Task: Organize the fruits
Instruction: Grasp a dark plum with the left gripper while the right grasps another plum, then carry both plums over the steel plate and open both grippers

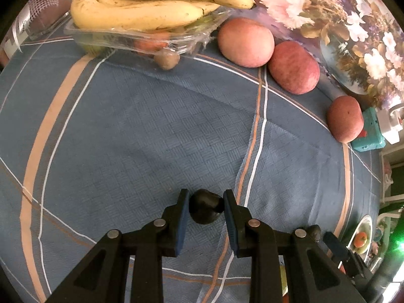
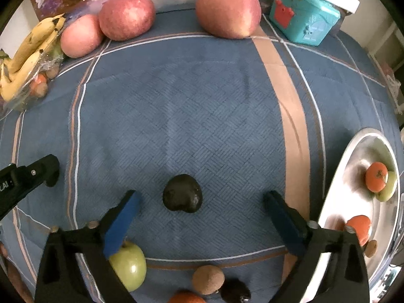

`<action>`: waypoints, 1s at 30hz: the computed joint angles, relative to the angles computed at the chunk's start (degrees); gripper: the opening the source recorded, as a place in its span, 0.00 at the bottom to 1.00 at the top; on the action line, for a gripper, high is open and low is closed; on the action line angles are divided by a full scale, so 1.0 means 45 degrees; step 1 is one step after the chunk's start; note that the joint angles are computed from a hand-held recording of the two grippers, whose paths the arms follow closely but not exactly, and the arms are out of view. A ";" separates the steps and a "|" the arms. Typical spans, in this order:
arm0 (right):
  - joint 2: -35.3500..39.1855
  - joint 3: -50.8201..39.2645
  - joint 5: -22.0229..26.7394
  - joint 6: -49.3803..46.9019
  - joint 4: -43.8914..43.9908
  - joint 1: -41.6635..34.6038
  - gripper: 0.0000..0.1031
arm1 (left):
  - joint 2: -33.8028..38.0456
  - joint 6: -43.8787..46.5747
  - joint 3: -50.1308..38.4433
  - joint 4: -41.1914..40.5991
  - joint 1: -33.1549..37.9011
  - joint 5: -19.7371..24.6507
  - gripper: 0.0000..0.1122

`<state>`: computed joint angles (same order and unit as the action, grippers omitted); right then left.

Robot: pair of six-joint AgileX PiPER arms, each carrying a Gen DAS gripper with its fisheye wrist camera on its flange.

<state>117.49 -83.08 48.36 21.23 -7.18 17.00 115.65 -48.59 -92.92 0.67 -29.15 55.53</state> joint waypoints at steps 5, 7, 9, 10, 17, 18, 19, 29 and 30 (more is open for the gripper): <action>-0.0548 0.0299 -0.0013 0.0206 -0.0211 0.0106 0.35 | 0.0971 -0.0185 -0.1133 -0.0029 -0.0200 0.0104 0.26; -0.0634 0.0285 0.0035 0.0198 -0.0147 0.0189 0.25 | 0.1065 -0.0134 -0.1301 -0.0068 -0.0209 0.0148 0.26; -0.0786 0.0255 0.0177 0.0278 -0.0338 0.0347 0.24 | 0.1062 -0.0198 -0.1410 -0.0054 -0.0289 0.0205 0.26; -0.0885 0.0290 0.0195 0.0369 -0.0428 0.0420 0.24 | 0.1039 -0.0235 -0.1441 -0.0024 -0.0328 0.0235 0.26; -0.2340 0.0725 0.0252 0.0003 0.0043 0.0273 0.24 | 0.0703 -0.0586 -0.1560 0.0280 -0.0830 0.0591 0.26; -0.2585 0.0857 0.0326 0.0064 -0.0108 0.0340 0.24 | 0.0641 -0.0631 -0.1566 0.0321 -0.0921 0.0649 0.26; -0.2712 0.0928 0.0368 0.0091 -0.0190 0.0378 0.24 | 0.0564 -0.0684 -0.1586 0.0385 -0.1052 0.0736 0.26; -0.4732 0.2935 0.0471 0.0157 -0.0309 0.0034 0.24 | -0.0041 -0.1458 -0.1447 0.0853 -0.2222 0.1205 0.26; -0.4994 0.3208 0.0443 0.0090 -0.0210 -0.0074 0.24 | -0.0034 -0.1536 -0.1506 0.0853 -0.2392 0.1250 0.26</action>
<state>95.02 -68.64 50.35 21.64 -8.12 16.67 115.50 -55.50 -99.70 4.51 -39.92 61.15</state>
